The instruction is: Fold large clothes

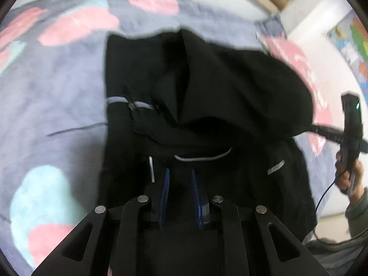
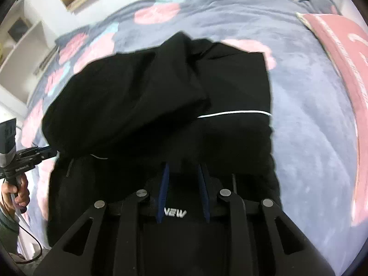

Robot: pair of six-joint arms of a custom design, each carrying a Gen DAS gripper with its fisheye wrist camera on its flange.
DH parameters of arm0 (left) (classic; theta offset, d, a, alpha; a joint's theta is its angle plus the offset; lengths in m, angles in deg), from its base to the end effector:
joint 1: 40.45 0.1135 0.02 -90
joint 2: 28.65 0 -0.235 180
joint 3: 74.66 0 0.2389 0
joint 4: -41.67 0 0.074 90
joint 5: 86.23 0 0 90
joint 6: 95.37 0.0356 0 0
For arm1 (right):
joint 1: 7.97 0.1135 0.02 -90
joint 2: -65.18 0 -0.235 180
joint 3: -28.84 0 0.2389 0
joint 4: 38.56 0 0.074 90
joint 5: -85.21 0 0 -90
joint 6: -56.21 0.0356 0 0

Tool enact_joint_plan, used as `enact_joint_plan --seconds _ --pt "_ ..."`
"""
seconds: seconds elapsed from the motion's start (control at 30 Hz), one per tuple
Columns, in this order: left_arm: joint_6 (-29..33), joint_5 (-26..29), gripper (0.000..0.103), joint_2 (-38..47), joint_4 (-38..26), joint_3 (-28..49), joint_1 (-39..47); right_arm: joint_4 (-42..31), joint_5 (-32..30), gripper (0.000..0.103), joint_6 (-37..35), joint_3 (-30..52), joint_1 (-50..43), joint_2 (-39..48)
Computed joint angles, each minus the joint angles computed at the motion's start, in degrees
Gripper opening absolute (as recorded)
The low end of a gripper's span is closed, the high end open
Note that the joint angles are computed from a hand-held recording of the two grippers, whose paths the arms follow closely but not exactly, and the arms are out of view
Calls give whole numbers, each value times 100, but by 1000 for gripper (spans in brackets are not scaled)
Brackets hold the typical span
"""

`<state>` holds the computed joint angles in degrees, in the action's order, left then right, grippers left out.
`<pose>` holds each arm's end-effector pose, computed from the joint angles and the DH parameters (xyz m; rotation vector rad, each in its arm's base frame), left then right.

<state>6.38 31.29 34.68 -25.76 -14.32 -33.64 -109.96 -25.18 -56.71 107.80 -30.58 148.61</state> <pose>0.1891 0.0060 0.2116 0.2282 2.6671 -0.5719 0.2425 -0.0875 0.2242 -0.0690 2.7605 0.3254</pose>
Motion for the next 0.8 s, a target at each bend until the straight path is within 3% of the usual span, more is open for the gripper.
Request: enact_joint_plan --seconds 0.1,0.17,0.27,0.3,0.33,0.37,0.47,0.53,0.57,0.63,0.73,0.8 --pt "-48 268 21 -107 -357 704 194 -531 -284 31 -250 776 -334 94" --pt "-352 529 22 159 -285 1332 7 -604 -293 33 88 1233 -27 74" --pt "-858 678 28 578 -30 2055 -513 -774 -346 49 698 2364 495 647" --pt "-1029 601 41 753 63 2242 -706 -720 -254 57 939 2590 717 797" --pt "-1234 418 59 1005 147 2461 -952 -693 -204 58 1089 2620 901 792" --pt "-1439 174 62 1247 250 2628 -1206 -583 -124 58 1246 2730 1158 955" --pt "-1737 266 62 1907 818 2458 -1520 252 487 58 1576 2002 1838 1051" --pt "-1903 381 61 2296 1005 2062 -1590 492 1042 58 1582 1616 2159 1503" --pt "-1900 227 60 2450 1223 1727 -1598 524 1017 57 1531 1454 2152 1686" --pt "-1901 25 44 2846 1492 1300 -1527 651 1037 51 1395 1014 2098 2033" --pt "-2416 952 41 3202 2315 694 -954 1547 1023 51 1408 114 1998 2130" --pt "-2578 1154 40 3138 2428 617 -829 1687 1006 51 1459 -24 1983 2000"
